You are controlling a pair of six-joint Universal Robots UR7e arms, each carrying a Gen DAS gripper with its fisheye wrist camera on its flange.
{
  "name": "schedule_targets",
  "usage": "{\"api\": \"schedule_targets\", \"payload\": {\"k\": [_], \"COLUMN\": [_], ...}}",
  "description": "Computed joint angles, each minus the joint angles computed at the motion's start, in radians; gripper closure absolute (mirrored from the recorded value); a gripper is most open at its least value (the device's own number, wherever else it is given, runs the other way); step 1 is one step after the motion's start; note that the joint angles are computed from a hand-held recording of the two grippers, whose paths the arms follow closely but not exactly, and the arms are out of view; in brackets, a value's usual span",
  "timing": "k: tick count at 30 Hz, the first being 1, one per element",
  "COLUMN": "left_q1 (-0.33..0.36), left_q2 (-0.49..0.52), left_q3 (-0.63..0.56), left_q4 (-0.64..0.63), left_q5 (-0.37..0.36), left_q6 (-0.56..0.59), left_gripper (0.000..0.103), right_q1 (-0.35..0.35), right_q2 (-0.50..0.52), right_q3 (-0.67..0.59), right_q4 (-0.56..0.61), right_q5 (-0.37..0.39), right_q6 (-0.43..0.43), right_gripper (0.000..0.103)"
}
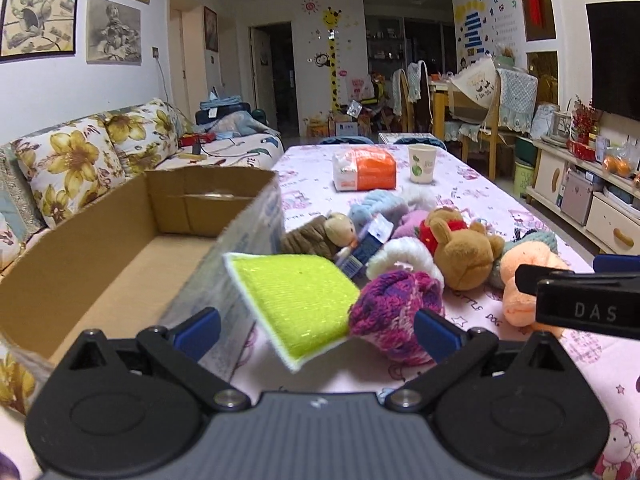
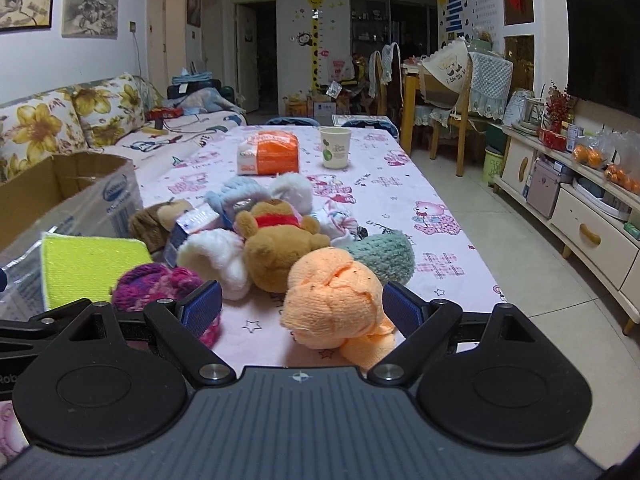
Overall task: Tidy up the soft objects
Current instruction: 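Position left tool at pink-purple knit hat while right tool lines up on orange knit hat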
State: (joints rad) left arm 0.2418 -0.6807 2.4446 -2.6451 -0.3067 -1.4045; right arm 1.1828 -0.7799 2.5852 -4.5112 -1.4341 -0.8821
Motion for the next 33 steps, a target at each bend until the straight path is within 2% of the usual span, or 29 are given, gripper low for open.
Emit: {"api": "schedule_targets", "payload": {"k": [9, 19, 23, 31, 33], "left_q1": [-0.066, -0.103, -0.109, -0.121, -0.121], "left_q2": [-0.113, -0.207, -0.202, -0.161, -0.154], "left_q3": [0.022, 0.002, -0.049, -0.086, -0.084], "left_q4": [0.365, 0.772, 1.006, 1.164, 1.157], "left_q5": [-0.006, -0.04, -0.052, -0.018, -0.008], "left_q6": [-0.294, -0.624, -0.775, -0.925, -0.935], "left_gripper": [0.001, 0.001, 0.001, 0.001, 0.001], "right_q1": [0.024, 0.036, 0.037, 0.017, 0.004], "right_q2": [0.038, 0.053, 0.06, 0.057, 0.045], "right_q3": [0.024, 0.06, 0.07, 0.08, 0.079], "right_q4": [-0.066, -0.094, -0.1, -0.082, -0.058], "right_q5": [0.018, 0.061, 0.077, 0.086, 0.083], "right_q6": [0.002, -0.015, -0.031, -0.083, -0.085], "right_gripper": [0.0, 0.0, 0.0, 0.0, 0.0]}}
